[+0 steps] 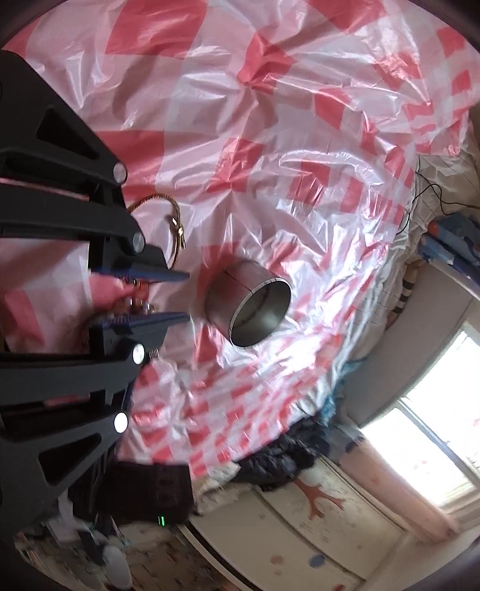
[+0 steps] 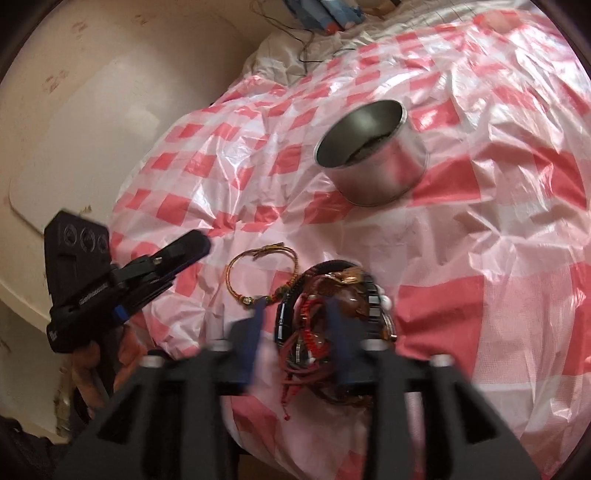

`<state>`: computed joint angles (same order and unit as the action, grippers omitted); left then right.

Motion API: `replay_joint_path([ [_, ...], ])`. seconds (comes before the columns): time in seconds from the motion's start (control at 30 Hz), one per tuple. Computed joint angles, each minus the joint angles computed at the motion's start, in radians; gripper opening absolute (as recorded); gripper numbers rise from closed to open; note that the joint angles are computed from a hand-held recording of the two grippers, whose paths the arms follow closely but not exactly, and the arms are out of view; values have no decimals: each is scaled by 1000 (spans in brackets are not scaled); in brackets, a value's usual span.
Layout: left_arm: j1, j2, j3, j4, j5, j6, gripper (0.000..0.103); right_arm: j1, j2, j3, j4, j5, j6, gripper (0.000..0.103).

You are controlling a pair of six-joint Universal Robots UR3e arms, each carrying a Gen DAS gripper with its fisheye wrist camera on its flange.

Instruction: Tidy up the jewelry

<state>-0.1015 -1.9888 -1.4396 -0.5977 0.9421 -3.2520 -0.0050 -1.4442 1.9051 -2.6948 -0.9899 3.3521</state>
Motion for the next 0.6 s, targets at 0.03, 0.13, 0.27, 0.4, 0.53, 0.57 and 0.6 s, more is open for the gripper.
replay_joint_path([
  [0.03,-25,-15,29,-20,59,14,28,44,7,-34,19,-86,-21,49],
  [0.13,-59,-65,103,-102,129,33,34,102,22,-71,40,-219,-40,48],
  [0.27,-86,-125,186,-217,201,58,33,65,19,-48,63,-168,-40,22],
  [0.4,-83,-108,154,-186,189,85,5,37,2,-14,27,-109,-44,18],
  [0.53,-55,-52,64,-77,140,69,0,-14,-4,18,18,-5,-12,48],
  [0.57,-48,-41,44,-48,126,64,0,-23,-7,25,9,13,-2,60],
  [0.6,-41,-33,31,-31,116,58,0,-42,-17,44,-13,50,4,63],
])
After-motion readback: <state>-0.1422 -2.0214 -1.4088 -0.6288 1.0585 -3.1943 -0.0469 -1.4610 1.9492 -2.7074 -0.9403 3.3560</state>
